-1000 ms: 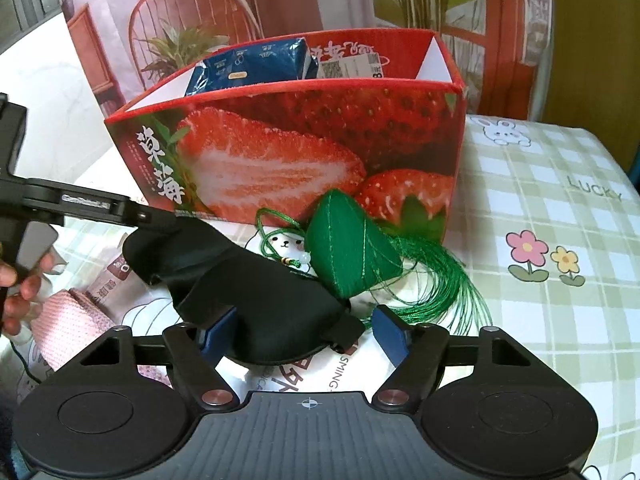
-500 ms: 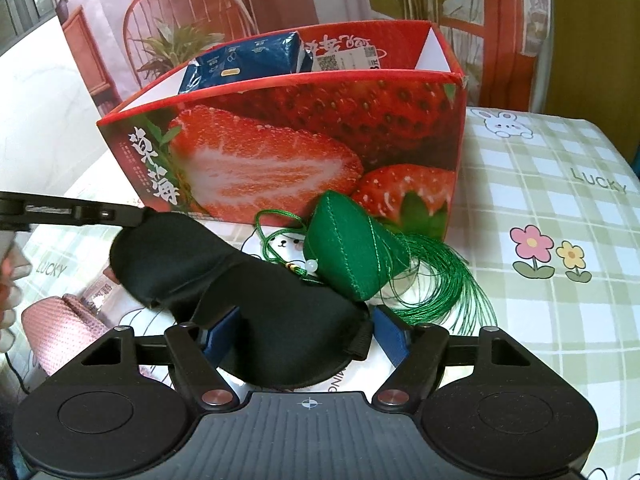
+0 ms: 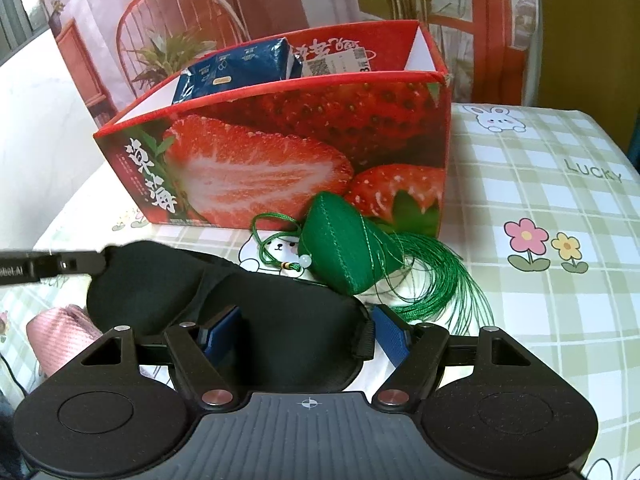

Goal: Organize soft objects
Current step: 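Close the left gripper on the eye mask while the right gripper grasps its other side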

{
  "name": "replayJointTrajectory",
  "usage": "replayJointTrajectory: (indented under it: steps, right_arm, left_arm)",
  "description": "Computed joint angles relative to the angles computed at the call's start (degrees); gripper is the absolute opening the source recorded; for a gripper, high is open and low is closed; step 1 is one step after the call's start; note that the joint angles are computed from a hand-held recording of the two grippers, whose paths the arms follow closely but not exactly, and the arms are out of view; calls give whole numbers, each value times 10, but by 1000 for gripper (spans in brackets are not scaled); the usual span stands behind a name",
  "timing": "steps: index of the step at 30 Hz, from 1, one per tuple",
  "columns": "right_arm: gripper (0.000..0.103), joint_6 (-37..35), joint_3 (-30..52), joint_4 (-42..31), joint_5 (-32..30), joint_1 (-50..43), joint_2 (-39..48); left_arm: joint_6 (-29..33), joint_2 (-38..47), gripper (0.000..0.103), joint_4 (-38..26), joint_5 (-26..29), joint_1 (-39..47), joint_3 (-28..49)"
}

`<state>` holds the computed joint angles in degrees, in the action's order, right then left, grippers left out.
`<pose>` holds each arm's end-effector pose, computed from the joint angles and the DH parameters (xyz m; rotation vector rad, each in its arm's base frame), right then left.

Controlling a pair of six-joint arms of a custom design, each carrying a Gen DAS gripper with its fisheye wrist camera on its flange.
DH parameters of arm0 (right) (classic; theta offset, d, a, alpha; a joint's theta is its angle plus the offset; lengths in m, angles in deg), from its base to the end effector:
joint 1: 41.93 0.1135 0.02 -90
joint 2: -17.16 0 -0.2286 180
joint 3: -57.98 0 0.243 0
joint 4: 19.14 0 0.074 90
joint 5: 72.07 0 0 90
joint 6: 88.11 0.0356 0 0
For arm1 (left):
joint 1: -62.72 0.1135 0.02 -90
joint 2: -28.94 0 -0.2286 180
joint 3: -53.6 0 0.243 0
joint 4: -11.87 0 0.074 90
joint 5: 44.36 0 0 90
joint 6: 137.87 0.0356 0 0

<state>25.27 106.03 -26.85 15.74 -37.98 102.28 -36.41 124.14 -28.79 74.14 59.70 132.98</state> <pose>0.2715 0.0201 0.1176 0.3811 2.3380 0.2771 0.3313 -0.0345 0.1871 0.4984 2.4249 -0.5705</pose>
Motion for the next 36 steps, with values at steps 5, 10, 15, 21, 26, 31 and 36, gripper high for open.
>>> replayJointTrajectory:
  steps: [5,10,15,21,26,31,36]
  right_arm:
    - [70,7,-5,1,-5,0,-7]
    - [70,12,-3,-11,-2,-2,-12]
    - [70,25,-13,-18,-2,-5,-20]
    - [66,38,-19,-14,-17,-11,-17]
    - [54,42,-24,-12,-20,-10,-28]
    - [38,33,-35,-18,-13,-13,-75]
    - [22,14,-45,-15,-11,-16,-108]
  left_arm:
    - [-5,-3,12,12,0,3,-12]
    - [-16,-15,12,25,3,4,-33]
    - [-22,-20,12,31,8,8,-47]
    - [-26,-19,12,33,4,4,-49]
    - [-28,-19,12,32,1,2,-48]
    - [-29,-21,12,34,-2,1,-50]
    - [-29,-20,13,31,-2,2,-47]
